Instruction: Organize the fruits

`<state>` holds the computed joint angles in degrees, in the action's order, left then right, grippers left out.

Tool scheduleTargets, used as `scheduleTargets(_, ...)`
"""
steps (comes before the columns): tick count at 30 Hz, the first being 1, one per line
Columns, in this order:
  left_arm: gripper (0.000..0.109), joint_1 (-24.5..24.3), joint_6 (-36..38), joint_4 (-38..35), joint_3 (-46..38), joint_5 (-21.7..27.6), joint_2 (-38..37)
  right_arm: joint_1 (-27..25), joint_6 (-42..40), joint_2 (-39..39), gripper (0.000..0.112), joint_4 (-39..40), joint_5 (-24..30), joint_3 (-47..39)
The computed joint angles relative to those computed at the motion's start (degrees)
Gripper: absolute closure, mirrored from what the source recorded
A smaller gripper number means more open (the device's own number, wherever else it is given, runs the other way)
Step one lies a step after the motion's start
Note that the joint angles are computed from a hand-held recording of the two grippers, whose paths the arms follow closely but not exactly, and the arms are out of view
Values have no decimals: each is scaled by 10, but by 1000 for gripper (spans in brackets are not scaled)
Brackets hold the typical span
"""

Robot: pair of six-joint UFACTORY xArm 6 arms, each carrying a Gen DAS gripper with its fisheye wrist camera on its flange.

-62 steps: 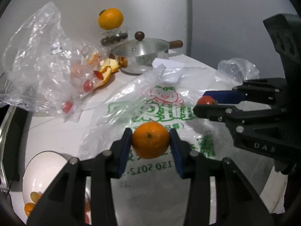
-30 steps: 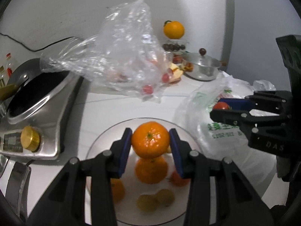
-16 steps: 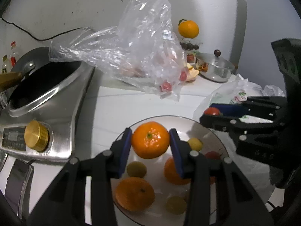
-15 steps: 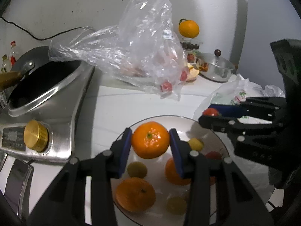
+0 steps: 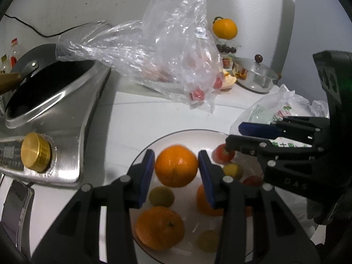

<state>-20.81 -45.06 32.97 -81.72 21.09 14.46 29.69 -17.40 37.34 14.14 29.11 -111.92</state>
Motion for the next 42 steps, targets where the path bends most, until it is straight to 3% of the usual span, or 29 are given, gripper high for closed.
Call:
scheduleTargets(7,61,-6,-40,41,11,9,-18,0,2,-22,79,-3,-20,31)
scheduleTargets(8,56,-7,-50,48,14,9,-22,0,2,-30,79,-4,-26,41)
scheduleTargets(13,55,-16,-92,86,30,12,-46,-1,15,-75,78,-19,-61,102)
scheduleTargets(16,54,-24,-114,105,39,14,-61,-3,31,-110,72,-35,-85,148)
scheduleTargets(18,44,-30,-131,121,46,16,-72,-4,40,-136,72,-43,-103,183)
scheduleTargets(21,41,-40,-159,145,58,19,-88,-5,55,-171,72,-57,-126,231)
scheduleTargets(26,38,-63,-209,184,77,36,-118,-8,79,-230,72,-77,-164,306)
scheduleTargets(36,18,-121,-306,251,110,79,-178,-17,133,-352,71,-134,-225,444)
scheduleTargets(39,18,-144,-330,267,117,100,-196,-22,166,-391,61,-168,-245,484)
scheduleTargets(42,18,-169,-364,302,125,120,-215,-30,211,-432,60,-215,-265,524)
